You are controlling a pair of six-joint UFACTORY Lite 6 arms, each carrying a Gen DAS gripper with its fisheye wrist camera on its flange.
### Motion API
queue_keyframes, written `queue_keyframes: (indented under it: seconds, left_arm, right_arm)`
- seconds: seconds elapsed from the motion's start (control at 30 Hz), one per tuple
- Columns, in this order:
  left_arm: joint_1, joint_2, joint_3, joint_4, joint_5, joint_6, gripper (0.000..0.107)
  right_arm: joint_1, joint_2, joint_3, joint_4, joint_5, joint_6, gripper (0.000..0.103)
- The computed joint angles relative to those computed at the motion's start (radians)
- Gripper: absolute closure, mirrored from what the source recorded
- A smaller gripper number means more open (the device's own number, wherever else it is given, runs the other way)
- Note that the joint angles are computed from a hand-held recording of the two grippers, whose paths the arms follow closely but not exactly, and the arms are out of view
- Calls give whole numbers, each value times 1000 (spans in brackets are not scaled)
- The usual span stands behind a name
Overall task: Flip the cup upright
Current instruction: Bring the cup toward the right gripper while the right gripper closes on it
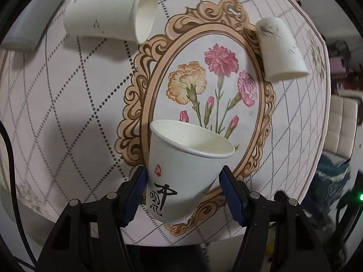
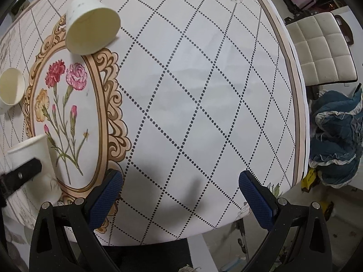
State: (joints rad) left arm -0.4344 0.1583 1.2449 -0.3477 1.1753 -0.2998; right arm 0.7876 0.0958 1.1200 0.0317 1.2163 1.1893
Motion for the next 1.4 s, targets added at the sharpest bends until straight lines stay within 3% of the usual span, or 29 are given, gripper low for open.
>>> queue_keyframes:
  seconds: [0.13,0.47,0.57,0.67,0.73,0.77,1.07,1.4]
  left_arm:
    - [6,18,-24,-32,-36,-9,43]
    - [-39,50,40,6,-5,-29,41]
    - [-78,47,103,59,15,-51,25]
    - [-89,-23,132,164,15,-104,21]
    - [-74,-85,124,238,16,-121,4]
    - [-64,-106,118,267,14,-121,4]
    - [88,-388,-154,604,-41,-31,4]
    - [305,-489,-442,686,-194,87,4]
  right_arm:
    - [-21,-23,-39,-3,-10,-11,0]
    - [-59,-118,-122,-28,-21,-1,0]
    - [-67,-144,-130,-36,-18,2,0]
    - [-63,-158,-114,-45,-3,10,0]
    - [-40,-152,-88,-48,4,32,0]
    - [-31,-151,-77,-49,9,37,0]
    - [124,-9,137,-65,-7,126,0]
    - [213,422,601,-54,-31,36,10]
